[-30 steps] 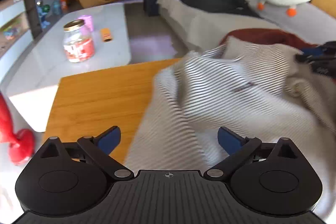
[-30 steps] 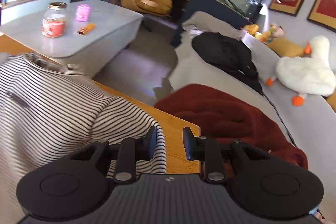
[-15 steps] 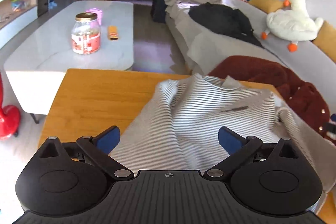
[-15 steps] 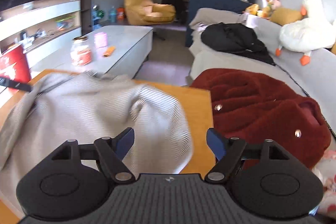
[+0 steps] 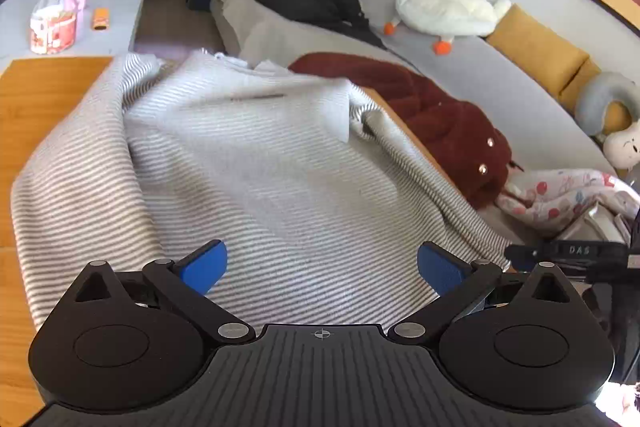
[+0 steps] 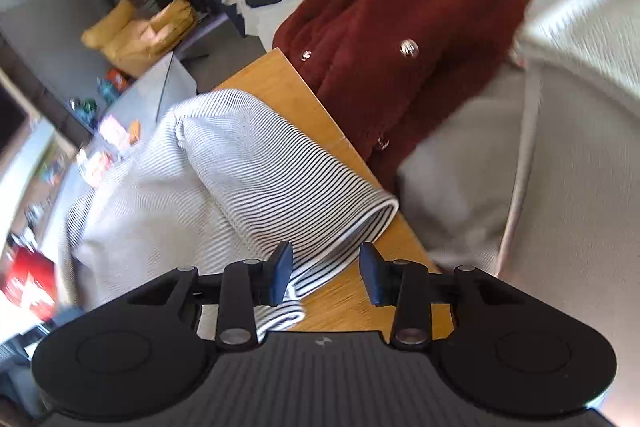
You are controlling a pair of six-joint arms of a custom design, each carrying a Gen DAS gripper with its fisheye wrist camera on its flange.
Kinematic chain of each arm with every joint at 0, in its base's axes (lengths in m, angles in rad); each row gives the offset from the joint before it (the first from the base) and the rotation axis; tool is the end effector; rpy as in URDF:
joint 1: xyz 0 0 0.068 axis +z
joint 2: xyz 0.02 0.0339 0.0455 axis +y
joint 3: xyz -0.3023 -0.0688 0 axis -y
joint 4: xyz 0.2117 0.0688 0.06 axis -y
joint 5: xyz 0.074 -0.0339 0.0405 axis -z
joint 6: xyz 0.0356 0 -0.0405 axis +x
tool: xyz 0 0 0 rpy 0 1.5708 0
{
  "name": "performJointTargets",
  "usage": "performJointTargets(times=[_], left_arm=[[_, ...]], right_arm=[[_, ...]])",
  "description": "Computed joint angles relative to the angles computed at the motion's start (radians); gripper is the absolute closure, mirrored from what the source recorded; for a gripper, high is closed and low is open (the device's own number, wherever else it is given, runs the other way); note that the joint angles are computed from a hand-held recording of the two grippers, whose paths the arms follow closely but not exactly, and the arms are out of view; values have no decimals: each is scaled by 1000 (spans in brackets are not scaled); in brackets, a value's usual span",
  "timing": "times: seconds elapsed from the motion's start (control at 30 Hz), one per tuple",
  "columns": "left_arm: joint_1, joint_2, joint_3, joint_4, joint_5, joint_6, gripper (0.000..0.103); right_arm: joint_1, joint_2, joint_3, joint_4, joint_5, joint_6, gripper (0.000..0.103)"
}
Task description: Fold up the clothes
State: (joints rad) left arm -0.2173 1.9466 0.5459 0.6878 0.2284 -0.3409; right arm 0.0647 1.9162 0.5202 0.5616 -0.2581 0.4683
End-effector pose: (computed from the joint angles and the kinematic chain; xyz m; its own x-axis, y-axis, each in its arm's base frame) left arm 0.2991 -0.0743 0.1251 -0.7280 -0.1728 -0.6634 0.1420 0.9087 -0.3925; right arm 0.2899 0.0279 0.1196 -0.7652 0.3878 -0.5140 0.1253 0.8727 0.4719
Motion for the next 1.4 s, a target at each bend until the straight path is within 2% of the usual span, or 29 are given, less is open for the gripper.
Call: performJointTargets(times=[0.1, 0.17, 0.23, 0.27, 0.33, 0.47, 0.53, 0.67, 0.83, 1.1, 1.17, 1.27, 1.4], left_arm=[[-1, 47, 5, 7, 29, -29, 0], [2, 56, -8, 34, 36, -39, 0], [6, 66, -21, 61, 43, -48, 0], [8, 71, -27, 75, 47, -53, 0], [20, 74, -37, 89, 64, -57, 0], [44, 61, -64, 95, 93, -51, 0], [56, 55, -85, 111, 104, -46, 0], [83, 36, -97, 102, 133, -52, 0], [110, -35, -127, 83, 126, -50, 0], [192, -186, -224, 47, 57, -42, 0], [218, -200, -242, 50, 59, -49, 0], [251, -213, -250, 40, 69, -47, 0], [280, -229, -251, 41, 63, -44, 0]], right_arm=[[-11, 64, 22, 48, -31, 95, 65], [4, 105, 38, 99, -31, 112, 66], [39, 131, 86, 110, -9, 83, 87], [52, 138, 110, 118, -4, 70, 94], [74, 125, 164, 136, 33, 15, 95], [100, 28, 283, 227, 206, -178, 99], [112, 1, 377, 220, 224, -238, 99], [186, 12, 589, 100, 163, -347, 99], [327, 125, 840, -106, 50, -391, 99], [475, 365, 1234, -451, 22, -432, 98], [482, 369, 1218, -421, -21, -418, 95], [488, 335, 1146, -366, -40, -403, 78], [491, 264, 1014, -378, -17, -437, 76]])
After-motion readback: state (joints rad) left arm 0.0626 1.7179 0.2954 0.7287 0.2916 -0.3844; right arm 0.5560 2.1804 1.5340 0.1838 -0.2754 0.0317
